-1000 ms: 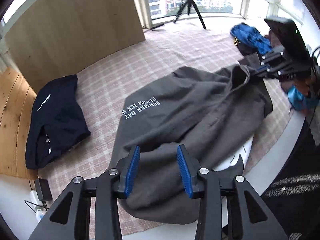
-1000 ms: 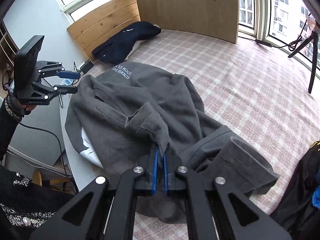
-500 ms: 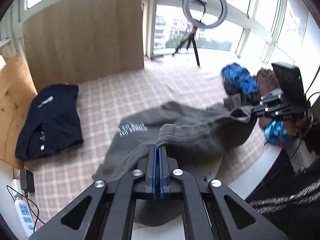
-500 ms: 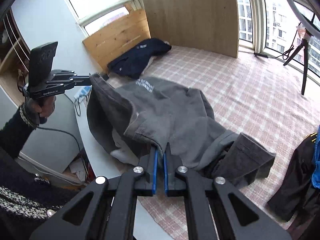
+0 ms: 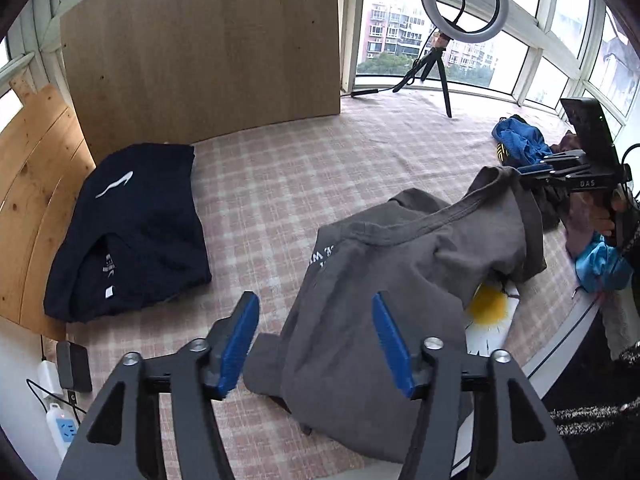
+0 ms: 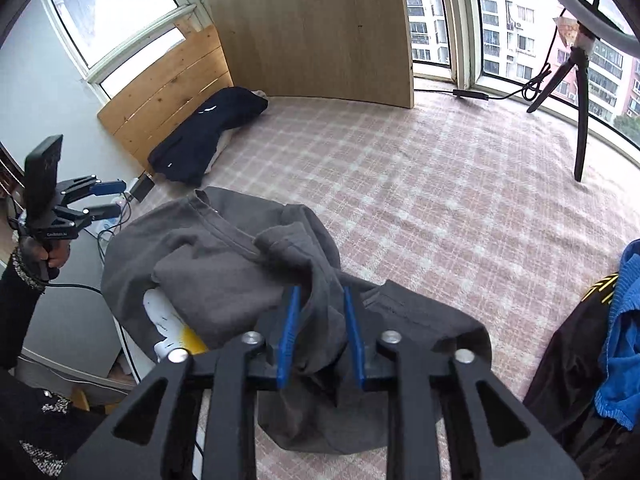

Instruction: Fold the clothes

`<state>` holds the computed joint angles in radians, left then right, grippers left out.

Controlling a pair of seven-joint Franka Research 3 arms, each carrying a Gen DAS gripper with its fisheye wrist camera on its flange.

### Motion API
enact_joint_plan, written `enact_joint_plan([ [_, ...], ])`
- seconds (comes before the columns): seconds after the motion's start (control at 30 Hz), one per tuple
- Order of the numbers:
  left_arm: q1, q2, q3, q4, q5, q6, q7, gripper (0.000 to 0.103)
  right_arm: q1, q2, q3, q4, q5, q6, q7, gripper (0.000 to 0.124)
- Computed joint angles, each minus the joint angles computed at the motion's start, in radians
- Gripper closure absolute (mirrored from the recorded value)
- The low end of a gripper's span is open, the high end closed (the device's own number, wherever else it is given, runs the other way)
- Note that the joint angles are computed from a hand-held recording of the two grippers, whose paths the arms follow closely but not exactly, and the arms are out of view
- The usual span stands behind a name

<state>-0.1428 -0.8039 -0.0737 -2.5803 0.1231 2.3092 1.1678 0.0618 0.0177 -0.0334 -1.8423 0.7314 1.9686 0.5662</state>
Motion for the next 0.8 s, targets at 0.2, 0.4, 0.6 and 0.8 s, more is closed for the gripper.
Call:
enact_joint_plan([
  [0.2,-0.022,0.055,0.045,-0.03,-0.066,-0.028,0.04,0.047,-0.023,0.041,-0.009,0.057,-0.014,-0.089,-0.029,0.08],
  [0.4,-0.028,0.024,0.045,-0.06,-0.136,-0.005,0.068,0.098,-0.016,0.09,0.009,0.08,-0.05,-0.069,-0.102,0.074],
  [0.6,0.009,-0.024,0.015,-0.051,-0.1,0.021,0.006,0.1,0.001,0.199,0.044,0.169,-0.094,-0.143,-0.079,0.115],
  [0.8,0.063,-0.018,-0.019,0.089,0.012,0.0,-0.03,0.101,-0.004,0.06,0.039,0.138,0.012,-0.041,-0.138,0.12],
])
